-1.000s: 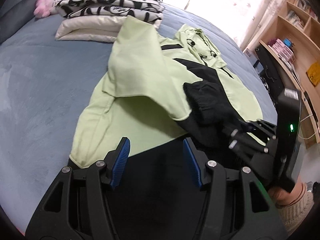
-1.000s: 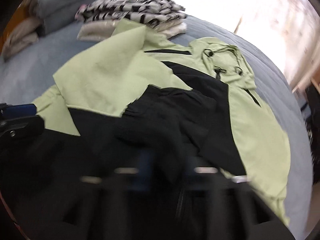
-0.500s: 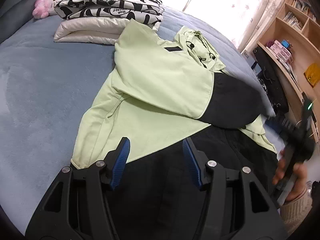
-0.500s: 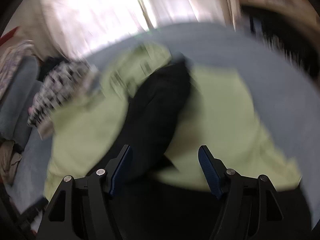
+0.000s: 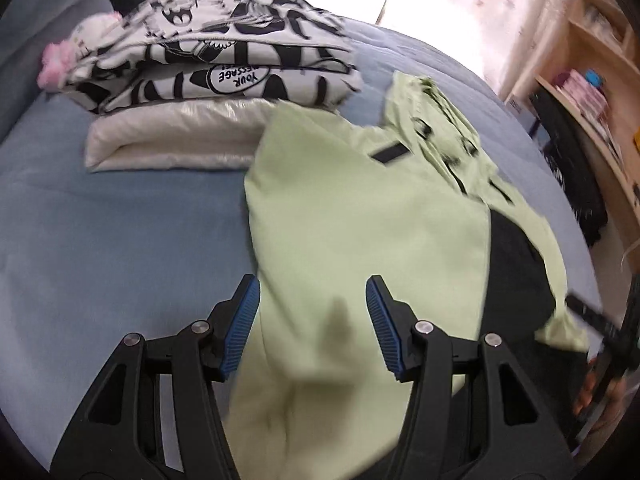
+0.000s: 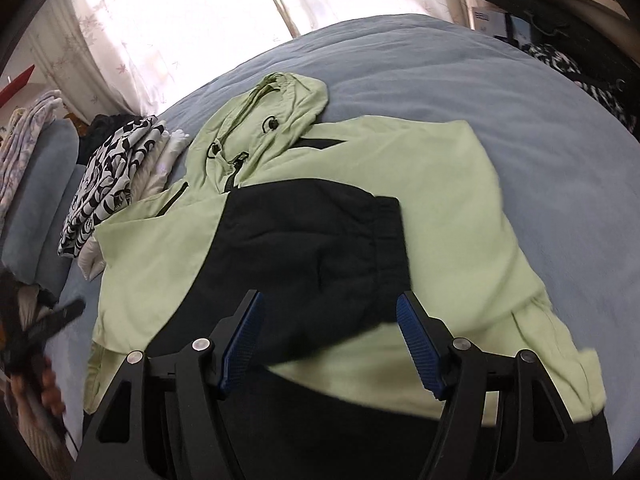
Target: Fold large clothes
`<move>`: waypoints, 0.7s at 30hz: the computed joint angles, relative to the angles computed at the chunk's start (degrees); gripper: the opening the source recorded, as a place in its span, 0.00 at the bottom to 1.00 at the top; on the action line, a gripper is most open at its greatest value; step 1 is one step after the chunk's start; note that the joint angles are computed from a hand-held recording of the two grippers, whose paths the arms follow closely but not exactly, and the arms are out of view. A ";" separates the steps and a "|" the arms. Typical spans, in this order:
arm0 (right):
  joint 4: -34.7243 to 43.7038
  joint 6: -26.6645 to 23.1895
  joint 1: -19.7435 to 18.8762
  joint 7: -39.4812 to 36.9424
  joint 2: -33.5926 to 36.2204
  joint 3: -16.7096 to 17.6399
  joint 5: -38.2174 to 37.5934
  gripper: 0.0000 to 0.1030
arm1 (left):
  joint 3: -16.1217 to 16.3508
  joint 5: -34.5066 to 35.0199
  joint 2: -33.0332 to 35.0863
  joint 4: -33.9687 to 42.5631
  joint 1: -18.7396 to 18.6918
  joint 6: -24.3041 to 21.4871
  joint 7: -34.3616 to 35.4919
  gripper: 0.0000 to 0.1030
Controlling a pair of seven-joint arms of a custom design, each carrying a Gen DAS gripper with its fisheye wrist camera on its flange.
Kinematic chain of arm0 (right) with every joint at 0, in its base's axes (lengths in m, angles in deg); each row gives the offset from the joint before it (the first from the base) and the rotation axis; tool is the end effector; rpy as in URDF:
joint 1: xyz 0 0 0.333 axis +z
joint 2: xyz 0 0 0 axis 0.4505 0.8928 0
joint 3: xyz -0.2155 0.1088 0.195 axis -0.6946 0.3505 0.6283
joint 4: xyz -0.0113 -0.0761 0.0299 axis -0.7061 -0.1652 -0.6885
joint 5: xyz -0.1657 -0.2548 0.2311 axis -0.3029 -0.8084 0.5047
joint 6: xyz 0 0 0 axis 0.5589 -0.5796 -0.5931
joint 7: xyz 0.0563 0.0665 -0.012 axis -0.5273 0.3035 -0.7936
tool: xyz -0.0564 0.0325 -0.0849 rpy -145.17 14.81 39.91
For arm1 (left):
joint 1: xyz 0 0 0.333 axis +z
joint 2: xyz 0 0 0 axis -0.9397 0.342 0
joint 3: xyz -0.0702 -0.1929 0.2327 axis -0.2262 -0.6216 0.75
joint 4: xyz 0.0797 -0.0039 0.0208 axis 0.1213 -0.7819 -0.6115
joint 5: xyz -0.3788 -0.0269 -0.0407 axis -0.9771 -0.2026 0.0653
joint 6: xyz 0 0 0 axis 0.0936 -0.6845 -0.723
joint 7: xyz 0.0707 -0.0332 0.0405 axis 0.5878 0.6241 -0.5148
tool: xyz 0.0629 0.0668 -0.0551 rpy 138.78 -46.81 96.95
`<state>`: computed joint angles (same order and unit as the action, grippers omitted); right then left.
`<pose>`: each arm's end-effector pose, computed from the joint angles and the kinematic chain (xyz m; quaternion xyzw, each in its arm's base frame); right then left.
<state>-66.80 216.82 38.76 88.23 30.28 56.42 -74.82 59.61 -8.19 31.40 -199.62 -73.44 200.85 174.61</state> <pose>0.4583 0.0413 0.4847 -0.6055 0.7381 -0.1184 0.2732 0.5096 -0.0930 0.4805 -0.7095 0.6327 -0.2882 0.1153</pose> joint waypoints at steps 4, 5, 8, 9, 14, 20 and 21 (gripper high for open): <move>3.14 0.92 -0.27 -0.50 5.29 0.20 -0.27 0.68 | 1.18 1.96 10.09 9.79 2.01 -2.66 -2.07 0.50; 3.46 1.51 -0.49 -0.37 6.30 0.49 -0.26 0.68 | 1.42 0.96 11.83 11.73 2.27 -3.53 -1.40 0.50; 4.67 3.25 -0.63 -2.20 9.06 0.44 1.03 0.68 | 1.75 -0.54 16.73 16.98 2.93 -4.39 -0.16 0.50; 4.80 3.78 -0.96 -2.33 9.58 0.68 0.93 0.68 | 1.87 0.31 17.91 18.23 2.89 -4.58 -0.56 0.50; 6.34 6.20 -2.70 -0.44 12.99 2.41 -1.67 0.68 | 2.66 6.17 24.24 24.83 1.77 -6.73 -3.93 0.50; 9.43 8.12 -3.43 -0.79 16.98 3.77 -4.77 0.67 | 8.74 28.40 21.36 21.18 -5.79 2.36 -20.31 0.06; 10.23 8.39 -3.62 -0.20 17.85 4.14 -6.14 0.67 | 9.51 32.80 20.38 20.12 -6.56 4.50 -23.76 0.06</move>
